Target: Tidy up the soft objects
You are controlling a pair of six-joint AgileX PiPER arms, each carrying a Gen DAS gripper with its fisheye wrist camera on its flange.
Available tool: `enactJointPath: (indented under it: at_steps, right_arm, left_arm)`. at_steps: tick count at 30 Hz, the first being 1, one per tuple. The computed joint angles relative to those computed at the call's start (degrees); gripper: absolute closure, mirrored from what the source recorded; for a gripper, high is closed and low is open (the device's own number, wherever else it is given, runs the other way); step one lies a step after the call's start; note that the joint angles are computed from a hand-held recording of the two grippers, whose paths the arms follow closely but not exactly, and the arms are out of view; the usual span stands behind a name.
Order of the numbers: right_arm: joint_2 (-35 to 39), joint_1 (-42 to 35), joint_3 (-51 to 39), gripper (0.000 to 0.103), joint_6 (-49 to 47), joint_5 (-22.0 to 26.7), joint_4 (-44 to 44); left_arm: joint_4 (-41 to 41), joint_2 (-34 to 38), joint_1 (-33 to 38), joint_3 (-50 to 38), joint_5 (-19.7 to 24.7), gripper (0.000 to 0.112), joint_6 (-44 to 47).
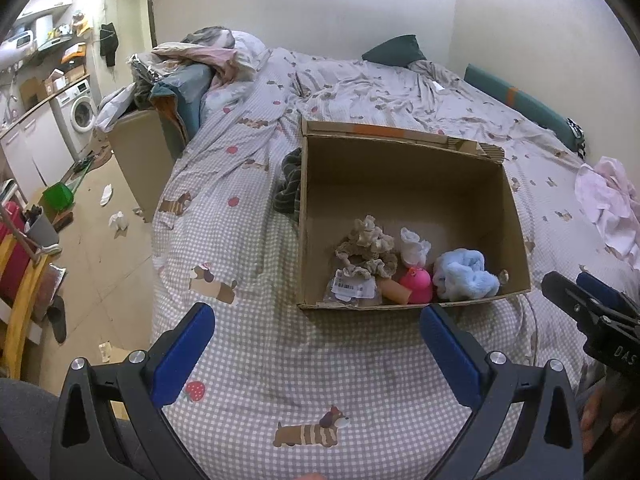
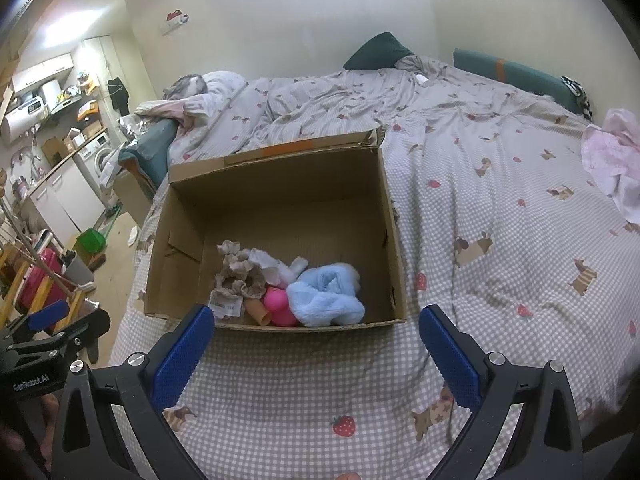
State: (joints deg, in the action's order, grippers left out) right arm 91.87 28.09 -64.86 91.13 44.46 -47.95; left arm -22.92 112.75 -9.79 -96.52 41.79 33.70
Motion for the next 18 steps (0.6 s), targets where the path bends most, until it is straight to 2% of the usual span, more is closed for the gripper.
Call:
enactJointPath:
  at_steps: [18]
  right_arm:
    - [0.4,0.0,-0.2,0.0,0.2,-0.7,-0.3]
  left_arm:
    - [-0.4,0.6,0.4,-1.3,1.3,0.01,-1.0]
